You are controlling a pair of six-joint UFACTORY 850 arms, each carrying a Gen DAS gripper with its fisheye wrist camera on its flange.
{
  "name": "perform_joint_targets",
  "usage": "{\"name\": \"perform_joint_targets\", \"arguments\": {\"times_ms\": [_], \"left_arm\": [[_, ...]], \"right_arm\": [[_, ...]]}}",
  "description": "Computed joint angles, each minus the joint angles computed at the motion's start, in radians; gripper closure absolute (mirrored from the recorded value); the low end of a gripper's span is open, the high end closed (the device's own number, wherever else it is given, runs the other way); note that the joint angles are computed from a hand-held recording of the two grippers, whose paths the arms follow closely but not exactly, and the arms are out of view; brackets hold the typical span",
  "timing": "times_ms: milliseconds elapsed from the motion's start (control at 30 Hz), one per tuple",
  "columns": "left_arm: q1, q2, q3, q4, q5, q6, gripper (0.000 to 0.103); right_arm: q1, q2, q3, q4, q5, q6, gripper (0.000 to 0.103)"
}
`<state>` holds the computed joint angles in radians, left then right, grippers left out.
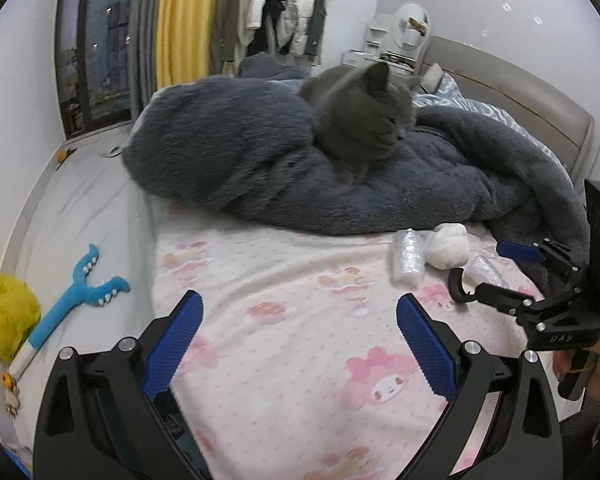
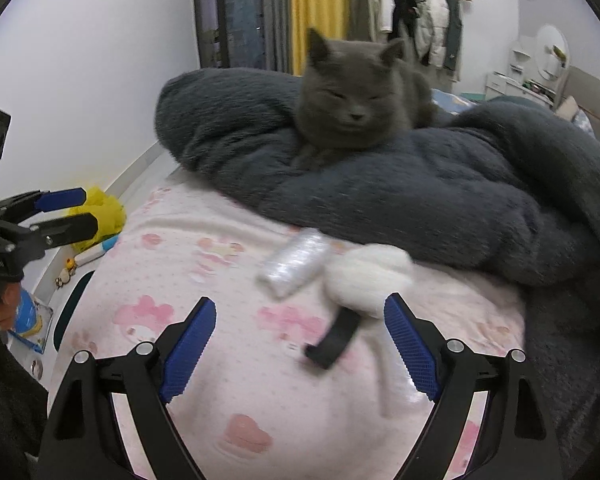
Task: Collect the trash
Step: 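Grasp a clear bubble-wrap roll with the right tool while the left tool grasps a black curved piece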
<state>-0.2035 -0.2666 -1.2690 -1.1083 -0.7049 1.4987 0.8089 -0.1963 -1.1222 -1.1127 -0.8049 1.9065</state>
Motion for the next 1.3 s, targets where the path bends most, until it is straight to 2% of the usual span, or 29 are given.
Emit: {"name": "perform_joint_targets", "arguments": {"times_ms": [433,600,967,1167,1300], "left_arm": [[-0.09,-0.008,0.022,0.008,-0.022,-0.005,0.005],[-0.116,-0.004,0.035,0.004,-0.053,-0.003,0.005],[-0.183,-0.003,0.066,0.006,-0.05,-0.001,0.012],[-0.223,-0.005,0.083,0.012,-0.03,-0.003,0.015],[-0.252,-0.001,0.1,0.007,-0.002,0.006,0.019]], "right_arm": [[-0.016,0.1,0.146,0.02,0.011,0.045,0.016],[-0.042,0.121,0.188,0.04,0.066,0.014,0.033],[-0.073,0.129,0.229,-0.003,0.158,0.016,0.048],[-0.082,0.136,0.247,-0.013,0.177,0.029,0.068],[-0.073,0.172,0.28,-0.04,0.167,0.087,0.069]]}}
